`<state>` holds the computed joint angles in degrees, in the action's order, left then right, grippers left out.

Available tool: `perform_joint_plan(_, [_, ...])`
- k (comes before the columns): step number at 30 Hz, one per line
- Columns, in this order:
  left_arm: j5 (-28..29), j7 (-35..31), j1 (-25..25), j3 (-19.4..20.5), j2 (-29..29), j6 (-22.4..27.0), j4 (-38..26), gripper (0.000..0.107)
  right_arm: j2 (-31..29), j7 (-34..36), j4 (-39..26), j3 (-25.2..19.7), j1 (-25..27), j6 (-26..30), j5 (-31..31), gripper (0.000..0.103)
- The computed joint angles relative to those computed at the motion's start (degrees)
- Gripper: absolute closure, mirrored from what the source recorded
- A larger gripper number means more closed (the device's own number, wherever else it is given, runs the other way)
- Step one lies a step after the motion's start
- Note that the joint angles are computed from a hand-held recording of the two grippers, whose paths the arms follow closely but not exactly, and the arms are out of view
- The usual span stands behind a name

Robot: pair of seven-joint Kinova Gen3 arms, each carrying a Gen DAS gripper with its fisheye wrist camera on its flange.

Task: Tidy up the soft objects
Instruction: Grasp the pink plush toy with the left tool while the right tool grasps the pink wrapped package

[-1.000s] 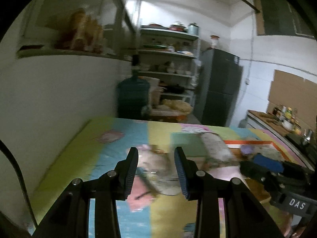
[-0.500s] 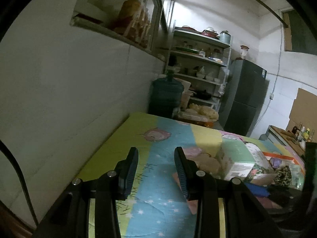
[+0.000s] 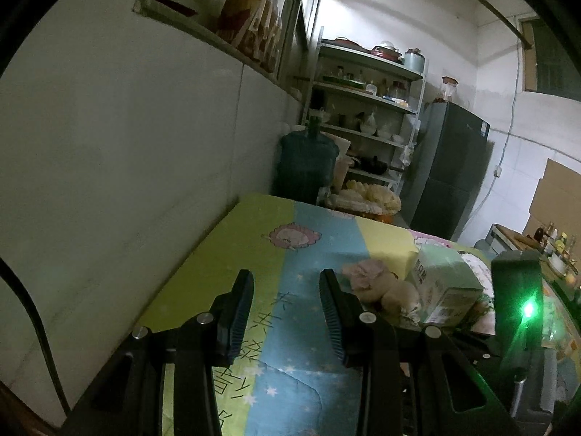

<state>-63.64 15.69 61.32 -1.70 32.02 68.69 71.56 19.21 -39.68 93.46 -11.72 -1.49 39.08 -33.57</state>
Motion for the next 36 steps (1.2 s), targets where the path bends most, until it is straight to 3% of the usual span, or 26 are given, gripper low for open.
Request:
perform_joint_plan(3, [0.61,-0.24,-0.56,0.25,-0.04,-0.73,0.12,0.070,0.35,-1.93,-0.45,0.84,-1.43,0.08,2.39,0.061])
perform_joint_plan(7, [1.52,-0.97,-1.36,0.40,-0.11,-2.24,-0.08,0.070,-0.32,1.70,0.80,-0.78,1.35,0.34,-0.57,0.061])
perform_joint_plan(11, [2.49,-2.90,-2.21,0.55,0.18,-4.85,-1.11,0.070,-2.30,8.89,2.92,-1.36,6.89,3.25,-8.49,0.062])
perform_joint_plan(18, [8.84,-11.59,-6.65,1.21,2.74,-15.03,-6.50,0.070,-6.59,16.76,7.10,4.45,11.45,6.62,-17.13,0.061])
perform_joint_plan(23, [16.32,-19.04,-9.72,1.83,7.35,-17.26,-14.90,0.070,-8.29,20.92,8.92,7.69,12.84,6.62,-20.14,0.061])
perform_joint_plan(30, [25.02,-25.27,-10.91,0.03,15.07,-10.92,-29.16,0.070,-7.36,23.94,7.93,10.33,15.87,11.69,-23.51,0.061])
perform_joint_plan(33, [27.60,-27.16,-10.00,-2.49,18.04,-6.21,-34.78,0.070,-6.92,24.92,7.52,10.64,16.88,13.65,-24.35,0.061])
perform_joint_plan(36, [29.58,-27.73,-9.66,-3.88,19.42,-4.60,-37.46,0.069,-6.35,25.57,7.04,10.72,17.17,14.80,-25.10,0.061])
